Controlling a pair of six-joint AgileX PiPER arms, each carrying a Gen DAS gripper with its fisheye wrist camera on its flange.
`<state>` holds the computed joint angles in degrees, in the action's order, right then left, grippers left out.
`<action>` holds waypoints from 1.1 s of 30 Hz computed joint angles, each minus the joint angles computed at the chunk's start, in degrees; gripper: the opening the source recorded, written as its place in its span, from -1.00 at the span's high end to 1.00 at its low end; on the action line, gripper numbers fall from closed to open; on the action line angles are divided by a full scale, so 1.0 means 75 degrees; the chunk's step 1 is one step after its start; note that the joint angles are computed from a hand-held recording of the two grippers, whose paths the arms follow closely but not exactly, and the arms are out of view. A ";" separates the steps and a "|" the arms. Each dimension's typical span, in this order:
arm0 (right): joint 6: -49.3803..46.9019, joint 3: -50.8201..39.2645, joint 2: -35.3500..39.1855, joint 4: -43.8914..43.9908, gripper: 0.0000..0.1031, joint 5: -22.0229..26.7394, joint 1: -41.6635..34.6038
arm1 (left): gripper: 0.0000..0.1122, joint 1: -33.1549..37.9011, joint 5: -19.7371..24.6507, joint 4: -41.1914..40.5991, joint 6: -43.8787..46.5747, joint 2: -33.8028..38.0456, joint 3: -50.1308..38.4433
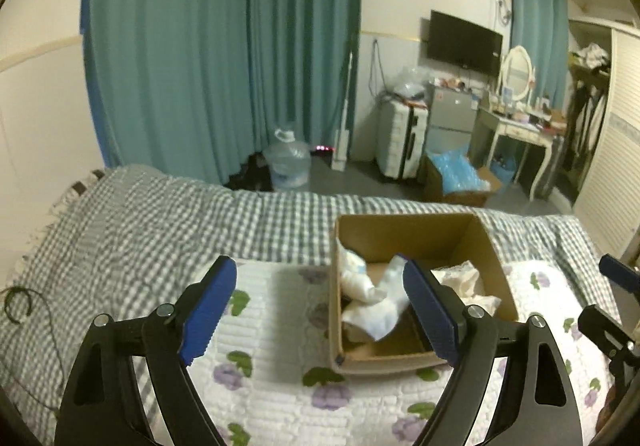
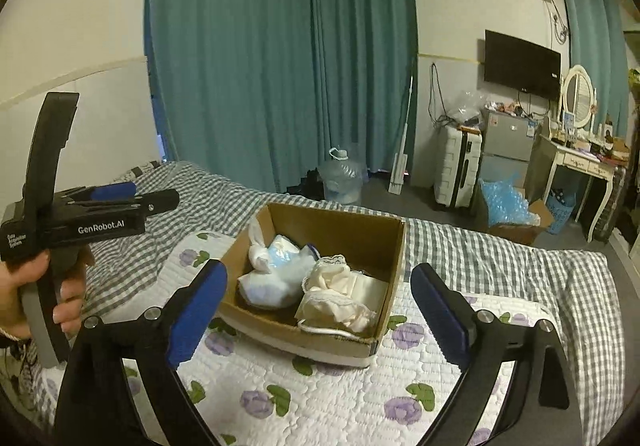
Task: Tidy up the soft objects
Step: 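Move both tools back toward the white gloves on the quilt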
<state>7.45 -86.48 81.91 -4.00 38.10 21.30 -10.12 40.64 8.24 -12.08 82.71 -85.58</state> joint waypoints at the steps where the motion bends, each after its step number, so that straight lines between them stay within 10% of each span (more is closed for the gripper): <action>1: -0.0056 0.0024 -0.0098 0.0068 -0.85 0.0129 0.0038 | -0.54 0.0064 -0.0006 -0.0106 0.0093 -0.0135 0.0087; 16: 0.0164 0.1282 -0.1471 -0.0995 -0.85 0.0127 0.1141 | -0.54 0.0038 0.0026 -0.0292 0.0275 -0.1746 0.1365; 33: -0.1947 0.3719 -0.2014 0.0904 -0.85 -0.0748 0.0711 | -0.54 -0.1380 0.0190 0.0732 -0.0905 -0.1929 0.3725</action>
<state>-7.15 -58.59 66.81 2.78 32.50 26.63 -20.47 42.06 13.74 -18.87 68.24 -57.64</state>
